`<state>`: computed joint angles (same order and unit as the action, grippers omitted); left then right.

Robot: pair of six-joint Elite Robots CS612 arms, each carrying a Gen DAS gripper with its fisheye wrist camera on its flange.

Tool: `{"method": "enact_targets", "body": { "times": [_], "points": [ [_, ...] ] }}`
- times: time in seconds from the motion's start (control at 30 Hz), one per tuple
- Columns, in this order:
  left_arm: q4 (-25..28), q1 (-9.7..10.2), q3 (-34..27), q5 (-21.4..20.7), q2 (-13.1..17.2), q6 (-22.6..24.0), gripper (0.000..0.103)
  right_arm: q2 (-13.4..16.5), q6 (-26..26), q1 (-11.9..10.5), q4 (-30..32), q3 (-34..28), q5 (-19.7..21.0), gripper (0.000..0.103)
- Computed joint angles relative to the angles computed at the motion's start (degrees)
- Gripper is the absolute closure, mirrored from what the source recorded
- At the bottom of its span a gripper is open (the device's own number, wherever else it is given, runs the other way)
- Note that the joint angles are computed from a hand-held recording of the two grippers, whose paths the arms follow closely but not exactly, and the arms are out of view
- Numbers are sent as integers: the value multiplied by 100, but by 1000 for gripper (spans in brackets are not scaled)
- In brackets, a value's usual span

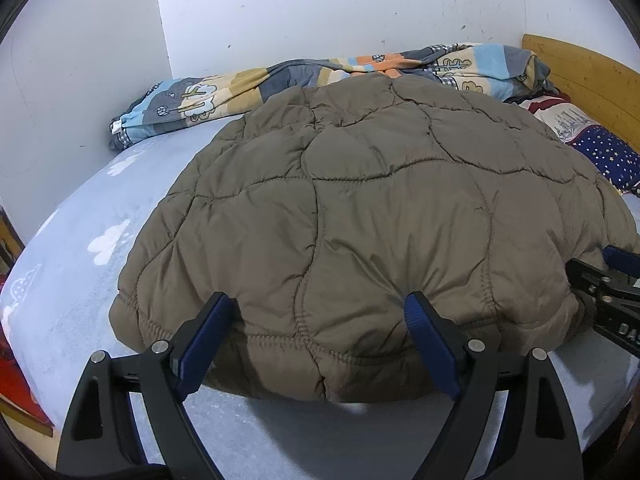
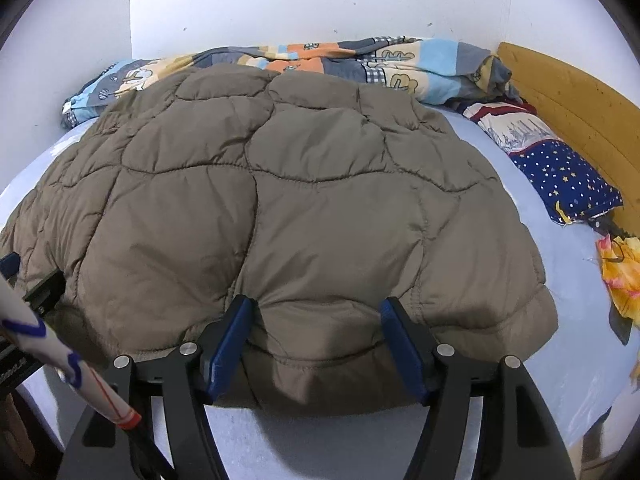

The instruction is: Fold large clothes

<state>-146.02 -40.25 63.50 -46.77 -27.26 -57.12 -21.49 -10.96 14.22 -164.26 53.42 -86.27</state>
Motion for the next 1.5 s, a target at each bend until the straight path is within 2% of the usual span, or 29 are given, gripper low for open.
{"method": "enact_targets", "body": {
  "times": [0.17,0.27,0.43,0.53,0.67,0.73,0.83,0.9,0.97,1.07,1.2,1.27,1.37,1.5],
  "points": [
    [28,-44,122,-58,-121,-88,15,-359,194,-49,-135,525,261,31],
    [-146,-86,257,-167,-221,-58,15,-599,206,-77,-356,912,450,31],
    [-614,-230,542,-51,-424,116,15,-950,255,-119,-570,1396,604,30],
    [-767,-293,685,23,-565,63,15,-1142,301,-146,-761,1635,675,29],
    [-767,-389,888,262,-857,-71,15,-1412,353,-191,-1014,1906,753,26],
    [-746,-468,982,570,-1019,-143,15,-1548,412,-210,-1131,2038,801,24],
    [-442,-553,1058,873,-1255,-295,10,-1840,514,-245,-1515,2360,907,16],
    [-571,-629,1153,1181,-1355,-264,9,-1986,548,-258,-1755,2536,983,10],
    [-452,-698,1204,1468,-1444,-384,8,-2123,555,-262,-1984,2715,1079,7],
    [-200,-762,1250,1587,-1560,-488,7,-2217,509,-245,-2116,2839,1209,6],
    [295,-769,1245,1271,-1683,-726,7,-2213,475,-226,-2246,2851,1196,6],
    [350,-777,1239,1271,-1668,-623,7,-2178,495,-217,-2260,2810,1159,6],
    [910,-762,1140,1384,-1623,-859,7,-2154,469,-204,-2229,2794,1164,6],
    [943,-683,1121,1027,-1601,-848,7,-2103,337,-167,-2218,2759,1096,6]
  ]
}}
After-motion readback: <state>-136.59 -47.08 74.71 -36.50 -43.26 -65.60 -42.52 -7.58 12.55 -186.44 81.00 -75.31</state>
